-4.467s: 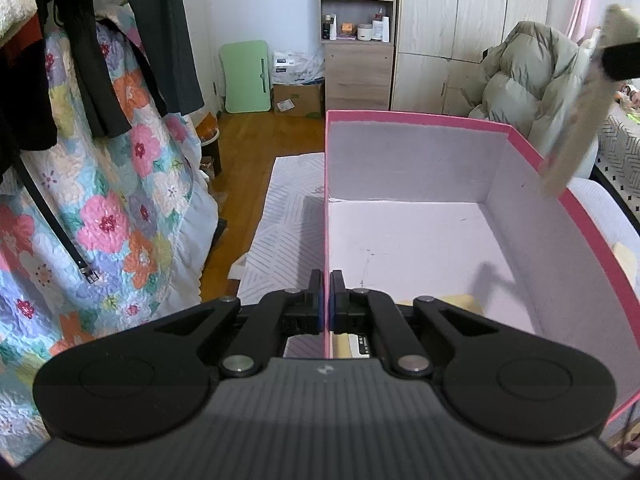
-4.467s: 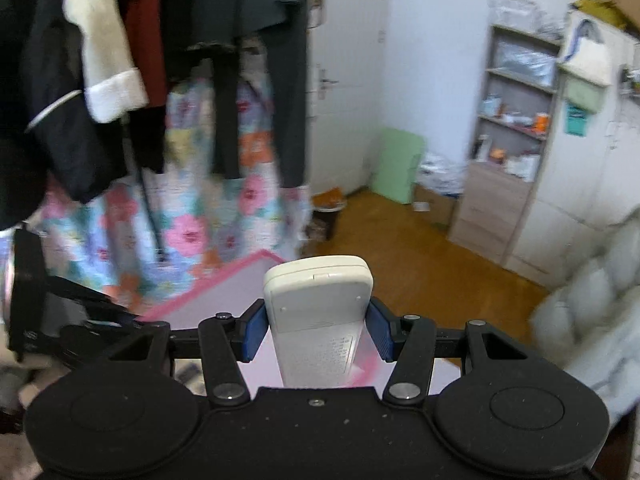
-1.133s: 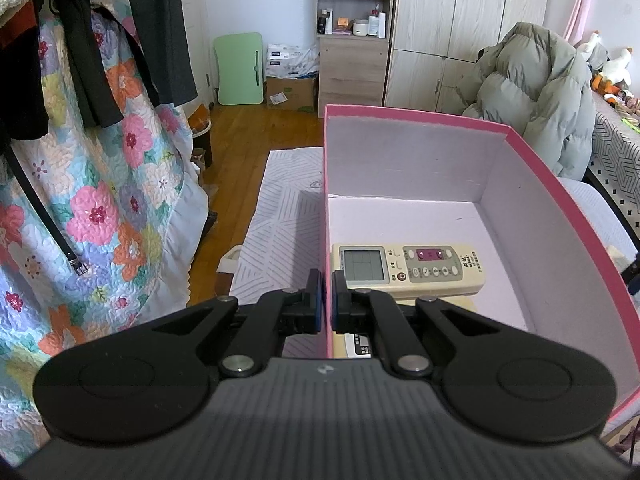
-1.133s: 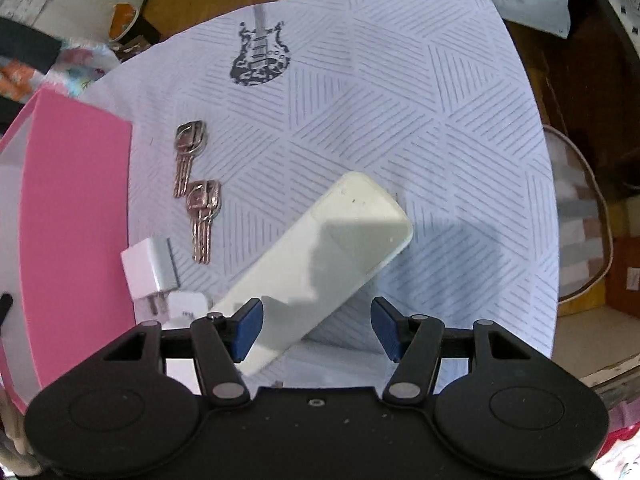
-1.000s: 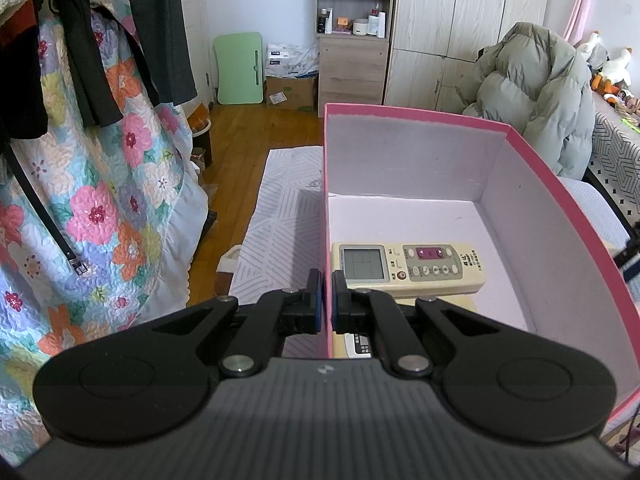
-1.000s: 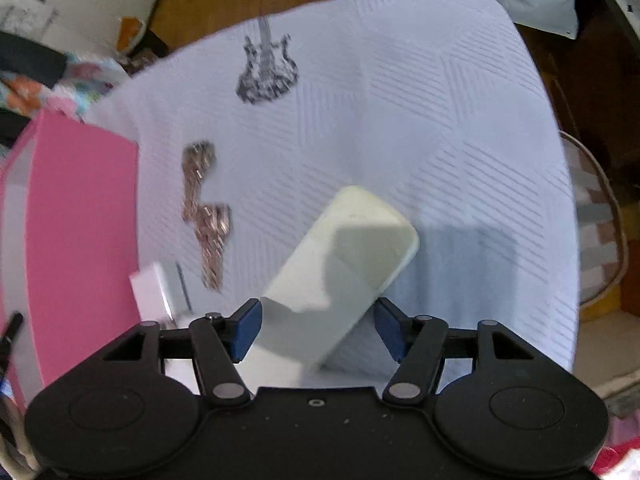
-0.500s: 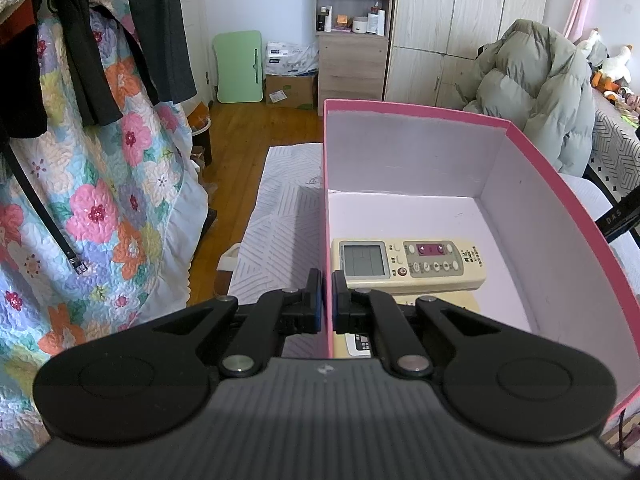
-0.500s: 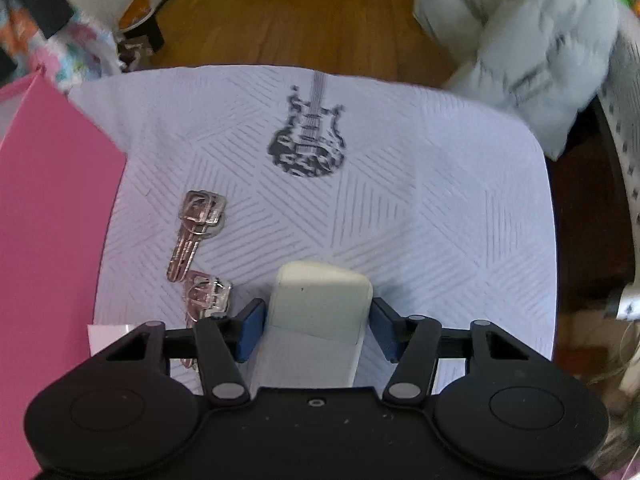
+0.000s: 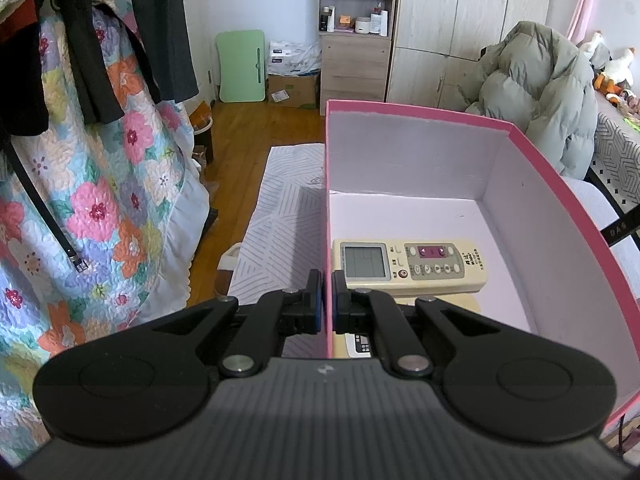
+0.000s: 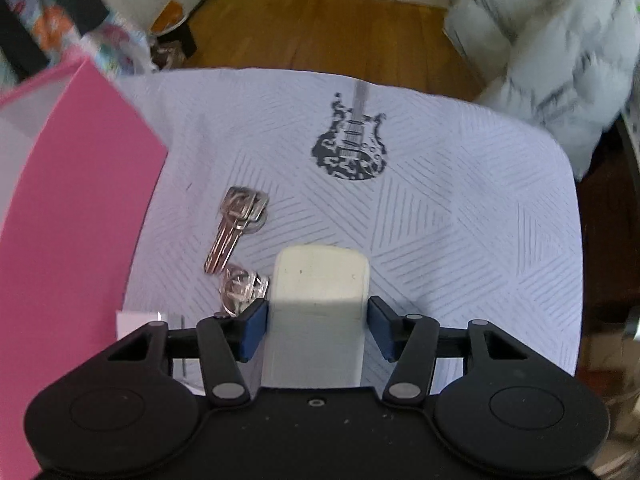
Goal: Organize rigid objects
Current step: 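Lift the cream remote and carry it over the pink box with the right gripper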
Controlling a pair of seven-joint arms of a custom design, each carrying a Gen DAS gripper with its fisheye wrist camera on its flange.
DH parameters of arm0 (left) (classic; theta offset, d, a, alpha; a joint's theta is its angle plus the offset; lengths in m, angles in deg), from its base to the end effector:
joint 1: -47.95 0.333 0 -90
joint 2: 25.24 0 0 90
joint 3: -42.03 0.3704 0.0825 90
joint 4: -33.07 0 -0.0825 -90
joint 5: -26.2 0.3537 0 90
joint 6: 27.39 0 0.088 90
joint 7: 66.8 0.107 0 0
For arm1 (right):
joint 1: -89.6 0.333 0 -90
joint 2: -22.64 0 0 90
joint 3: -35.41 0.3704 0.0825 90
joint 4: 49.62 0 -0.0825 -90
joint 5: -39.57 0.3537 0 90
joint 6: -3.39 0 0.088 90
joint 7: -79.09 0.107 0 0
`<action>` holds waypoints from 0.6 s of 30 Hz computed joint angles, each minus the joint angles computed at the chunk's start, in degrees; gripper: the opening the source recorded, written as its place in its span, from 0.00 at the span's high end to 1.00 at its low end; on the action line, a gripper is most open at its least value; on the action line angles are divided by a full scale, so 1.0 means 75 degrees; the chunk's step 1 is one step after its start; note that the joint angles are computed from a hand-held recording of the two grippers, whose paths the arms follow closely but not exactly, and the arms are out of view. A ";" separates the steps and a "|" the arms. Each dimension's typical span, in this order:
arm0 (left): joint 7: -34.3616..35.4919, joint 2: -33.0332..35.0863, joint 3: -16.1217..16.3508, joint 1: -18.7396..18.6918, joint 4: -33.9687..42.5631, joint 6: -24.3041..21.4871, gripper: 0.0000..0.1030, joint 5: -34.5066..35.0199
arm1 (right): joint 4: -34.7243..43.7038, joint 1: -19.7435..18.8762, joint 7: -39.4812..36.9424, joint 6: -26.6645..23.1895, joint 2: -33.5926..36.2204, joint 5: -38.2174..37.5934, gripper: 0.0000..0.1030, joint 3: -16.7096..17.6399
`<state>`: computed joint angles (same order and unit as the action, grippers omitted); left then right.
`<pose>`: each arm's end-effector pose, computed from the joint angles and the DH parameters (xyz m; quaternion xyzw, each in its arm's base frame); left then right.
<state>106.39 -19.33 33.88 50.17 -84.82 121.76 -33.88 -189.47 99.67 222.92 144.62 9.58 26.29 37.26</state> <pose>0.5784 -0.0392 0.4974 -0.3709 0.8390 -0.3697 0.1478 0.4315 0.0922 0.4849 -0.4748 0.8669 -0.1110 0.1034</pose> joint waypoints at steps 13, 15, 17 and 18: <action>0.0179 -0.0091 0.0009 -0.0069 -0.0059 0.0149 0.98 -0.0129 | -0.0943 -0.0792 0.2699 0.1670 -0.1522 -0.2734 0.43 0.0997; 0.0150 -0.0095 0.0011 -0.0068 -0.0061 0.0138 0.98 -0.0138 | -0.1005 -0.0984 0.3182 0.1803 -0.1619 -0.3242 0.43 0.1294; 0.0162 -0.0113 0.0014 -0.0071 -0.0075 0.0153 0.98 -0.0146 | -0.0922 -0.1110 0.3591 0.1772 -0.1619 -0.3792 0.44 0.1557; 0.0126 -0.0112 0.0019 -0.0072 -0.0069 0.0160 0.98 -0.0130 | -0.0892 -0.1103 0.3711 0.1692 -0.1651 -0.4005 0.44 0.1633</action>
